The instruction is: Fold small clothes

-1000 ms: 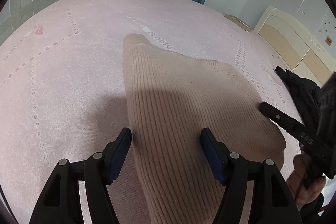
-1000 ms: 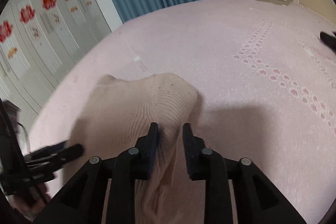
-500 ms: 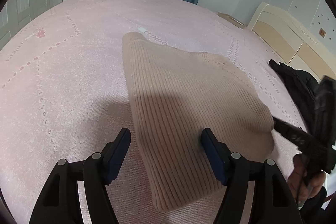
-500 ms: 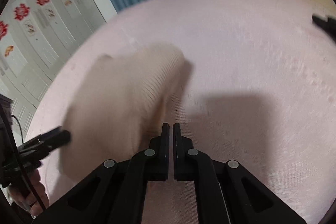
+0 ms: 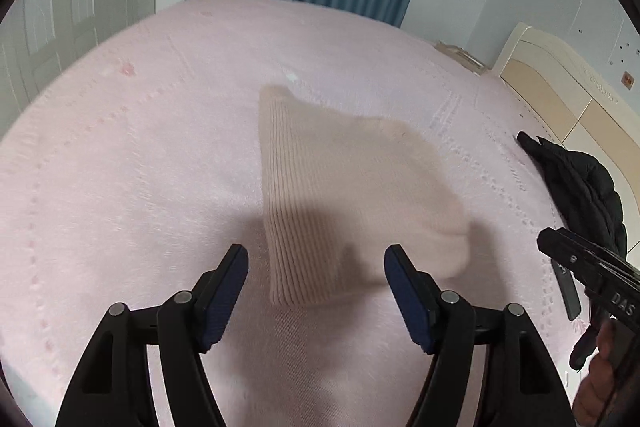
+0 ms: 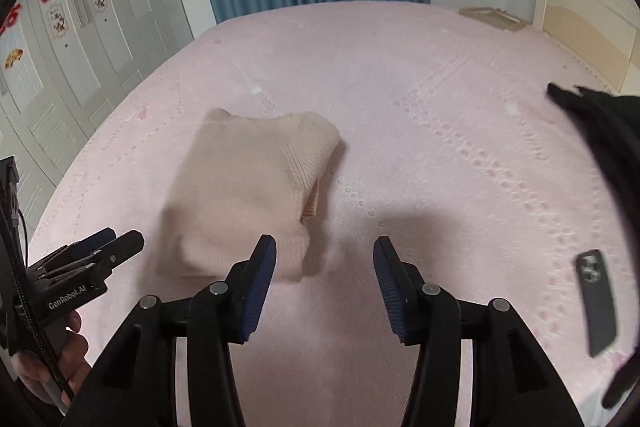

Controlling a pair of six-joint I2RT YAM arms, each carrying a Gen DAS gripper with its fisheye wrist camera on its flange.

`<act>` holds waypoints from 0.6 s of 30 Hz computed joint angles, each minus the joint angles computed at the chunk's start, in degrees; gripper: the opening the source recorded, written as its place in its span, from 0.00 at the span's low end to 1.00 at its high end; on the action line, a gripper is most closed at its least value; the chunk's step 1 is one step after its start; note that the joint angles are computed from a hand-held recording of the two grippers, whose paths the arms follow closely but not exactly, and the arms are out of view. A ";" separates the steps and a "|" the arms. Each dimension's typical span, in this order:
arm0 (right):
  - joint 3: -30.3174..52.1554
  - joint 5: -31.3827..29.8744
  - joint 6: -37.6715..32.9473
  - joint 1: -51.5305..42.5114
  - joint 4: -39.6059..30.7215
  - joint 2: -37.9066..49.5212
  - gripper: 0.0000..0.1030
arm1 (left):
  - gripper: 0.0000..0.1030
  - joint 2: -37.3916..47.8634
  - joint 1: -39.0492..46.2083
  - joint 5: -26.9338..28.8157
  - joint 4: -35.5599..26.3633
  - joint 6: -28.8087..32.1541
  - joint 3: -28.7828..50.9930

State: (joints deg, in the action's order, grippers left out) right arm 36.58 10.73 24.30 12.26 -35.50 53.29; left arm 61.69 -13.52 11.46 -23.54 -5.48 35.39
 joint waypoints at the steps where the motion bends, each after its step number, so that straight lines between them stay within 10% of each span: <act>1: 1.17 0.73 0.94 1.22 -2.26 -1.36 0.52 | 0.72 -3.84 -1.51 -2.03 -4.02 -0.55 1.17; 5: 7.59 7.90 8.19 10.68 -15.53 -6.96 0.60 | 0.75 -12.67 -5.56 -7.02 -14.59 -1.62 5.24; 9: 11.33 14.31 15.53 19.98 -23.91 -11.46 0.89 | 0.79 -17.40 -9.26 -11.02 -22.99 -3.65 9.81; 18: 17.45 24.30 31.41 34.62 -39.59 -12.18 0.93 | 0.79 -22.98 -16.95 -18.41 -33.35 -7.53 15.20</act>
State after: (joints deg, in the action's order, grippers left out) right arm 54.03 35.03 55.72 46.88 -75.09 41.11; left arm 38.70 -30.47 -6.95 -56.89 -13.01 50.58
